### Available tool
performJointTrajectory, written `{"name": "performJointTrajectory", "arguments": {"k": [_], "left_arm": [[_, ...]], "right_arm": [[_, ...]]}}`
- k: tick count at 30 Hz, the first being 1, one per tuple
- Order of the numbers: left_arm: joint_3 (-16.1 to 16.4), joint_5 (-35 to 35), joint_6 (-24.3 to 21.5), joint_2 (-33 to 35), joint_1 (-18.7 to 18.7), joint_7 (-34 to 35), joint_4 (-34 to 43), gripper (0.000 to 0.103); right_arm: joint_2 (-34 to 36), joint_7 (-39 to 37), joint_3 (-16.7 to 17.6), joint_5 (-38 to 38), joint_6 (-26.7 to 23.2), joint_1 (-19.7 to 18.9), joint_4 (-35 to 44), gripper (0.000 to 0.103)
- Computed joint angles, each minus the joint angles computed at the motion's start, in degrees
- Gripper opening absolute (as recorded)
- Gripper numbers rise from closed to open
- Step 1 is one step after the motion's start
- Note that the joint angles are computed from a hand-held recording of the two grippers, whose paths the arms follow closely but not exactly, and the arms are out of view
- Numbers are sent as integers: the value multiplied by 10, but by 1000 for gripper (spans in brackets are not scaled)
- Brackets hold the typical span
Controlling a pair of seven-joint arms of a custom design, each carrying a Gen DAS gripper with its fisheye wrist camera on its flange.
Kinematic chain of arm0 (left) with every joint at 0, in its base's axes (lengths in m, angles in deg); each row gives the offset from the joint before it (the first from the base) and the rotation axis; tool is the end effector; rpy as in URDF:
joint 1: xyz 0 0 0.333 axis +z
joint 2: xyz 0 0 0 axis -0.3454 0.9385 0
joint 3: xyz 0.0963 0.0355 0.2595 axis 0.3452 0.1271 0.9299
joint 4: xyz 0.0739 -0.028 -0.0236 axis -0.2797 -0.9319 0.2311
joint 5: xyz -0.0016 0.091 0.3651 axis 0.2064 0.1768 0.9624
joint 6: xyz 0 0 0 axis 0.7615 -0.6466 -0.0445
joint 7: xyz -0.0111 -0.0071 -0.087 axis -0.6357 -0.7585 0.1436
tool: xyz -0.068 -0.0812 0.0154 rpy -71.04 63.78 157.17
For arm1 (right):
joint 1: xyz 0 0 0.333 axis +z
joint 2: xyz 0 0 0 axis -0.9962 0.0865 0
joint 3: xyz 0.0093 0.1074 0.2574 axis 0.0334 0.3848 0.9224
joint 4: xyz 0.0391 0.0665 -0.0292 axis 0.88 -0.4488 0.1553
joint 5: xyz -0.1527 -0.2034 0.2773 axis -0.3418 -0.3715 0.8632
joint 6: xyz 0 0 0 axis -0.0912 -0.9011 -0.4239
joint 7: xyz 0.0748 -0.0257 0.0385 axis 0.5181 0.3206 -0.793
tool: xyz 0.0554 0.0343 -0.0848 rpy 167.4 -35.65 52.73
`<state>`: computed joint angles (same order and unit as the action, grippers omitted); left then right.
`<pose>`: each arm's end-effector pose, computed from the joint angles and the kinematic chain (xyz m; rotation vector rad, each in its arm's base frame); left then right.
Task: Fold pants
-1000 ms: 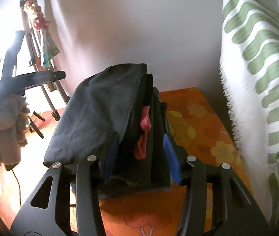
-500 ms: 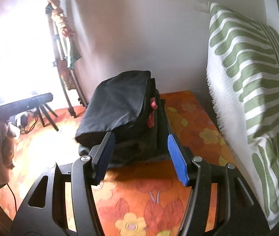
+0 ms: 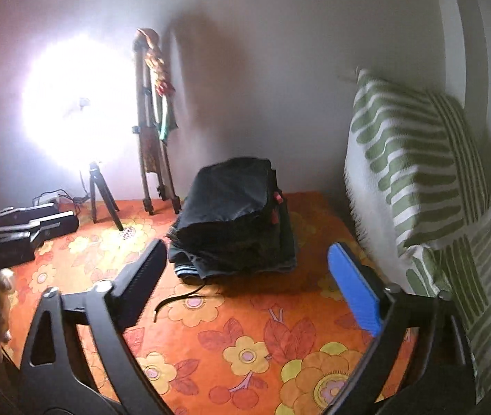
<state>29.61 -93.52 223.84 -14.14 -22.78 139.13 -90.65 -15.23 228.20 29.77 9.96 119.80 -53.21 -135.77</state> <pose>0.6106 -0.1194 0.6887 -1.3067 2.0727 -1.1862 0.5089 0.3636 0.6437 -1.3401 1.6327 -1.0782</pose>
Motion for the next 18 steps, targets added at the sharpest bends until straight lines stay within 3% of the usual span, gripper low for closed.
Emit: {"name": "performJointTrajectory", "arguments": {"k": [5, 7, 18], "left_arm": [[10, -65, 29, -93, 5, 61, -123, 58], [21, -90, 36, -126, 2, 77, -170, 63], [49, -95, 113, -204, -12, 81, -314, 67]], "right_arm": [[-9, 35, 14, -37, -27, 23, -14, 103], [-10, 46, 18, -40, -32, 27, -18, 103], [4, 73, 22, -38, -44, 50, -30, 103]]}}
